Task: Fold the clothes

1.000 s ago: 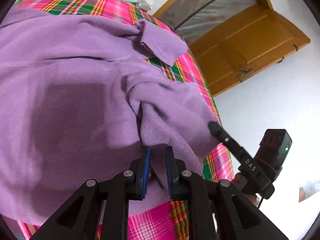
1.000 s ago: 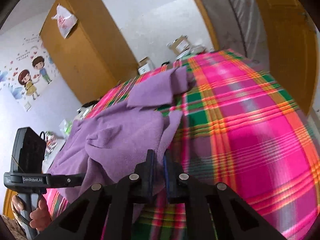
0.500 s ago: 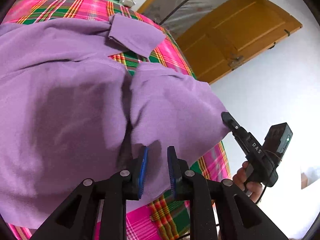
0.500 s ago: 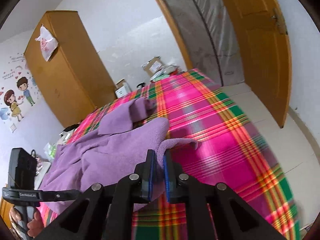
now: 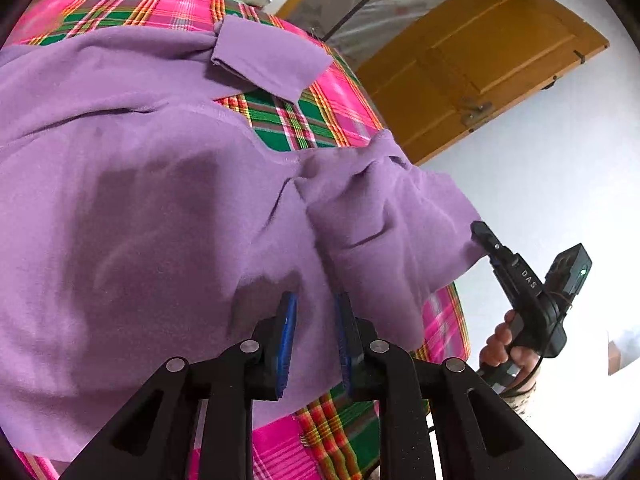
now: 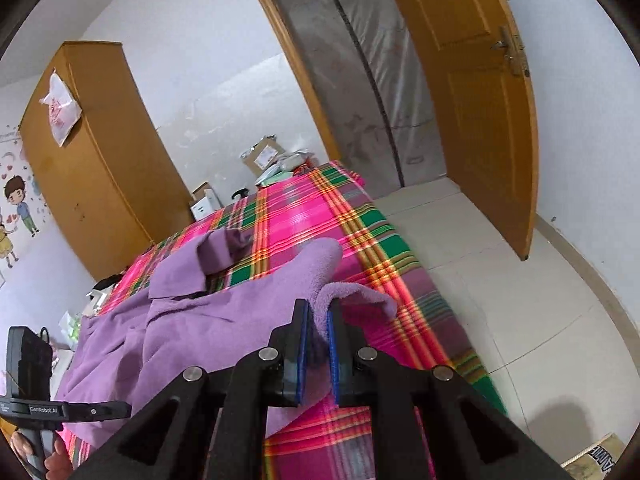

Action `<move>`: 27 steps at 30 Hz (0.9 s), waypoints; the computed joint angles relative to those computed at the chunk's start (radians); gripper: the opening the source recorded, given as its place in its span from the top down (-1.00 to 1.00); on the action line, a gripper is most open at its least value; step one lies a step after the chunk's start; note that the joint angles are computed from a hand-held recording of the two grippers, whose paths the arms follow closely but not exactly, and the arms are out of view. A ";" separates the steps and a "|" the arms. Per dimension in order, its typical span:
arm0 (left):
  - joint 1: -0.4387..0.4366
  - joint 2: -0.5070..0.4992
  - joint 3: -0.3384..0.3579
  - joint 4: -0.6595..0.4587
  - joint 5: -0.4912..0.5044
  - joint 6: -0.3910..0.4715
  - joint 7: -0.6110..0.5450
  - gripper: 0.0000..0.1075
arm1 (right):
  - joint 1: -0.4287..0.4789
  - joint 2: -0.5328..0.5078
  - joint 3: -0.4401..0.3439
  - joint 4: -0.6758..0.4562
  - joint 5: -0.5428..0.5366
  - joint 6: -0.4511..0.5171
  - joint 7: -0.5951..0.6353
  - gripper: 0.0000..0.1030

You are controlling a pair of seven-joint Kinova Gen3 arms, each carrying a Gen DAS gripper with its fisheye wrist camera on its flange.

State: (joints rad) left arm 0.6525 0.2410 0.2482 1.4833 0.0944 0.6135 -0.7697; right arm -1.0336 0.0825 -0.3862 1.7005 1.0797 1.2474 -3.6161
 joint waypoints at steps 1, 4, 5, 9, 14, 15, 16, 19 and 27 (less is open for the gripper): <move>-0.001 0.001 0.001 -0.001 0.000 0.004 -0.003 0.64 | -0.001 -0.003 0.000 0.003 -0.002 0.009 -0.003 0.82; -0.018 0.000 0.009 0.008 0.023 0.007 -0.031 0.64 | -0.002 -0.009 -0.004 0.009 -0.002 0.038 -0.006 0.82; -0.023 0.001 0.012 0.009 0.033 0.009 -0.038 0.64 | 0.000 -0.011 -0.004 0.010 -0.003 0.045 -0.005 0.82; -0.032 -0.004 0.014 0.028 0.054 0.004 -0.061 0.64 | 0.011 -0.018 -0.008 0.017 -0.012 0.057 -0.004 0.82; -0.040 -0.005 0.018 0.032 0.075 0.010 -0.082 0.64 | 0.016 -0.014 -0.010 0.014 -0.020 0.081 -0.004 0.82; -0.037 -0.001 0.016 0.027 0.073 0.013 -0.078 0.64 | 0.015 -0.013 -0.010 0.013 -0.021 0.089 -0.004 0.82; -0.029 0.005 0.013 0.018 0.066 0.017 -0.069 0.64 | 0.014 -0.013 -0.010 0.012 -0.023 0.097 -0.006 0.82; -0.027 0.006 0.014 0.017 0.069 0.016 -0.072 0.64 | 0.012 -0.018 -0.012 0.018 -0.031 0.120 -0.022 0.82; -0.019 0.001 0.010 0.016 0.055 0.013 -0.066 0.64 | 0.014 -0.034 -0.028 0.037 -0.044 0.170 -0.054 0.82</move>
